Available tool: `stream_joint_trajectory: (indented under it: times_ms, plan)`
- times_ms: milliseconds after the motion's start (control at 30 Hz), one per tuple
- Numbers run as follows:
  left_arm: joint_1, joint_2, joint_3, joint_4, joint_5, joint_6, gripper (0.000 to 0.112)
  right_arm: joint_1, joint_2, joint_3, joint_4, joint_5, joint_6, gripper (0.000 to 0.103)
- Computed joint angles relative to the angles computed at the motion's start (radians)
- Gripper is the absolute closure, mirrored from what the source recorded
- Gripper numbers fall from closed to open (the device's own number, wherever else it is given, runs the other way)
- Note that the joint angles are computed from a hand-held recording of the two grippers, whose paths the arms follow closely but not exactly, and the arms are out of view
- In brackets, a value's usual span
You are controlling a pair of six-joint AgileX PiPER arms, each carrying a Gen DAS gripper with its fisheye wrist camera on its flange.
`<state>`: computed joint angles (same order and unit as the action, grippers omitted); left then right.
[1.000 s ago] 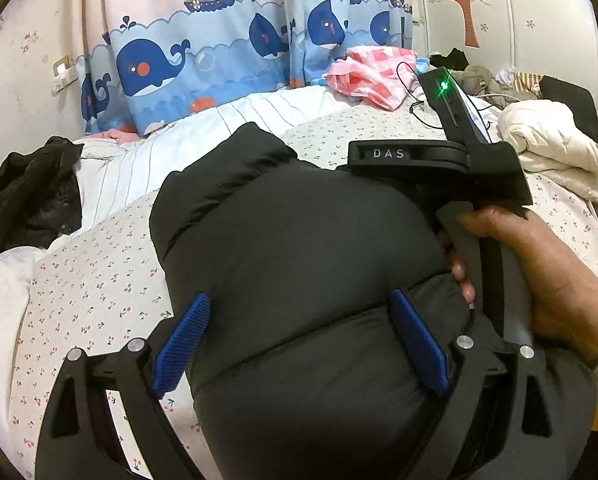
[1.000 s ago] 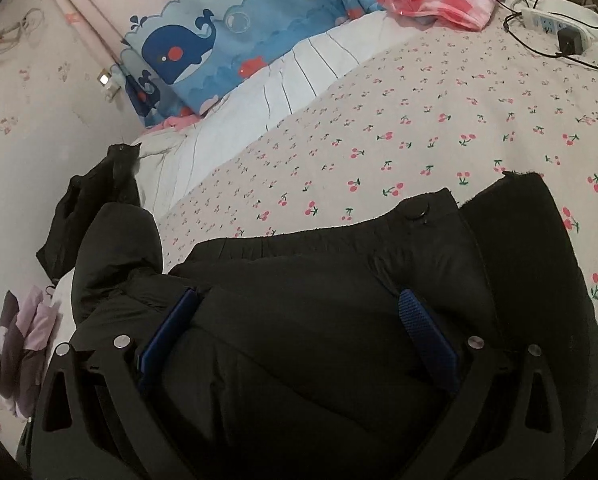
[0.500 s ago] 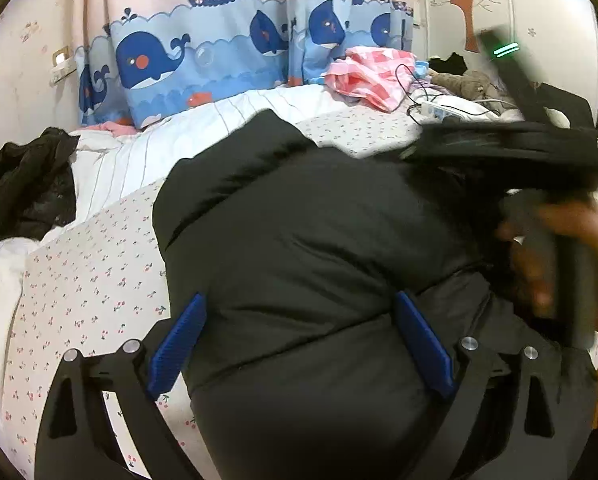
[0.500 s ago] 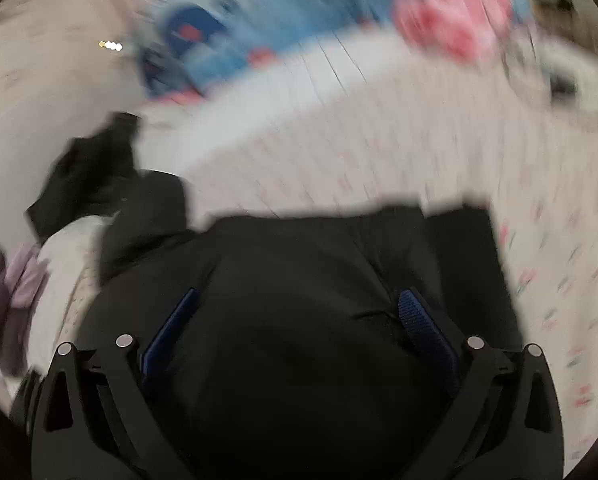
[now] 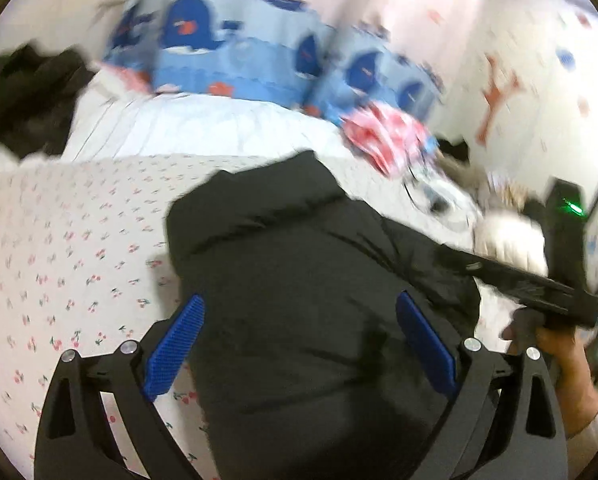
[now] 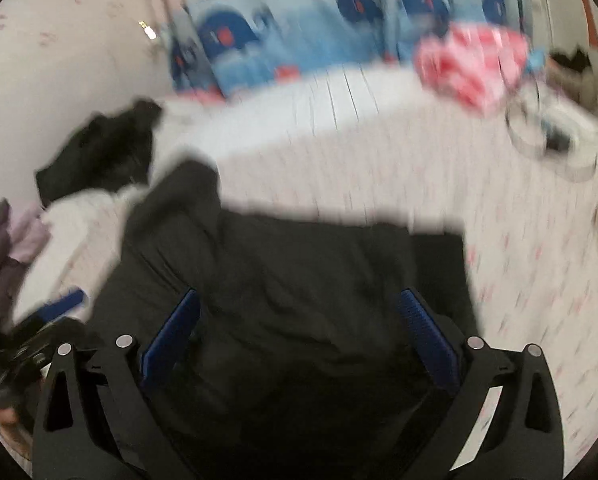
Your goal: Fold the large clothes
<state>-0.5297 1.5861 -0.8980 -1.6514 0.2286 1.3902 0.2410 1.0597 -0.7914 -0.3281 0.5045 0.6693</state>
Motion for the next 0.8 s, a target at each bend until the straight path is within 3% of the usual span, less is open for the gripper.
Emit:
stream_joint_trajectory:
  times_ms: [100,200,300,433,533,600,633,800]
  plan:
    - [0.052,0.086,-0.064,0.236,0.066,-0.252,0.020,-0.056,0.175,-0.097,0.032,0.088,-0.088,0.007]
    - [0.147,0.173,-0.138,0.301,0.270,-0.384,0.019,-0.204,0.322,-0.048,0.198,0.023,-0.288,0.007]
    - [0.217,0.213,-0.165,0.287,0.400,-0.402,0.018,-0.280,0.241,-0.054,0.274,0.113,-0.374,0.007]
    - [0.236,0.251,-0.204,0.377,0.457,-0.477,0.017,-0.465,0.043,0.012,0.660,0.214,-0.711,0.007]
    - [0.263,0.316,-0.243,0.373,0.582,-0.470,0.017,-0.696,-0.035,0.048,0.900,0.354,-0.929,0.007]
    - [0.282,0.381,-0.283,0.354,0.700,-0.470,0.017,-0.818,-0.027,0.078,1.012,0.436,-1.031,0.007]
    - [0.284,0.396,-0.292,0.349,0.723,-0.466,0.017,-0.847,-0.007,0.074,1.034,0.462,-1.048,0.007]
    - [0.283,0.442,-0.319,0.339,0.764,-0.462,0.016,-0.917,0.083,0.147,1.224,0.535,-1.204,0.007]
